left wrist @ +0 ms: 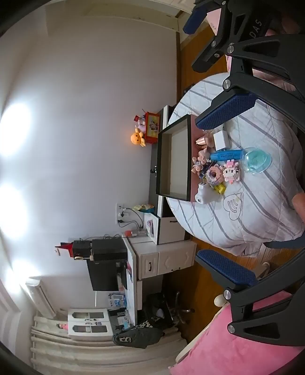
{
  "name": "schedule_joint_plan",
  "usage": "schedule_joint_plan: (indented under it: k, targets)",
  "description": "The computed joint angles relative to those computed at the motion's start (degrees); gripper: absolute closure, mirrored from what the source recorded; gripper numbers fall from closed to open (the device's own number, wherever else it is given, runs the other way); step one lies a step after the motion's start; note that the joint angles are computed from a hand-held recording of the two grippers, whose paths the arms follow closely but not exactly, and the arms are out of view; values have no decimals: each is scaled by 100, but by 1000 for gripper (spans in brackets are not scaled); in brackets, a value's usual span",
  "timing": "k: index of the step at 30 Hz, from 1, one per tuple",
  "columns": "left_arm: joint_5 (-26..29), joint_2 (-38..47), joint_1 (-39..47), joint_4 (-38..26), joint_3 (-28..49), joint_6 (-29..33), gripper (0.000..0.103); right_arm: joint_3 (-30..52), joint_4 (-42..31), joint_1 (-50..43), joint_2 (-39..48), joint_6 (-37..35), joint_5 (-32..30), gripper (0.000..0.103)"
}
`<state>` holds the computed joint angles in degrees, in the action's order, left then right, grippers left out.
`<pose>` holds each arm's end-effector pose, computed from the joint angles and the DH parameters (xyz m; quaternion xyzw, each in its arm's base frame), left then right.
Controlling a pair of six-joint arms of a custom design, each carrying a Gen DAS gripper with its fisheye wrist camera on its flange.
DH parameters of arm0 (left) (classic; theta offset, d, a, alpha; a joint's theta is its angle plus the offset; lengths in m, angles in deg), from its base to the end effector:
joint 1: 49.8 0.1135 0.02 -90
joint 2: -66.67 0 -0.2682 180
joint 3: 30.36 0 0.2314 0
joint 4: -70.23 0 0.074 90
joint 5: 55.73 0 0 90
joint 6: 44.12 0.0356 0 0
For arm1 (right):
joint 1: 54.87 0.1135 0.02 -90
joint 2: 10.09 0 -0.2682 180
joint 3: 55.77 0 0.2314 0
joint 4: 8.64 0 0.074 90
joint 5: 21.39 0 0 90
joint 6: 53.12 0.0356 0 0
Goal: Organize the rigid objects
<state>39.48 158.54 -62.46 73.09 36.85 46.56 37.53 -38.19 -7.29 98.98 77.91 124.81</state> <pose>0.3317 -0.0778 0.2444 0.1214 0.8186 -0.0959 0.5531 0.2892 0.2726 0.2374 0.1321 0.8248 -0.0776 0.5442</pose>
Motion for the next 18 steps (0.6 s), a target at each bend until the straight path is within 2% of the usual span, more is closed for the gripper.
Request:
schedule_joint_plan:
  k: [8, 14, 18]
  targets:
    - [12, -25, -12, -138, 33, -54, 0, 39, -17, -7, -15, -22, 29, 0]
    - [-65, -38, -42, 105, -118, -149, 0, -59, 52, 27, -79, -38, 43, 0]
    - [-65, -97, -36, 25, -76, -137, 0, -50, 10, 28, -94, 17, 86, 0]
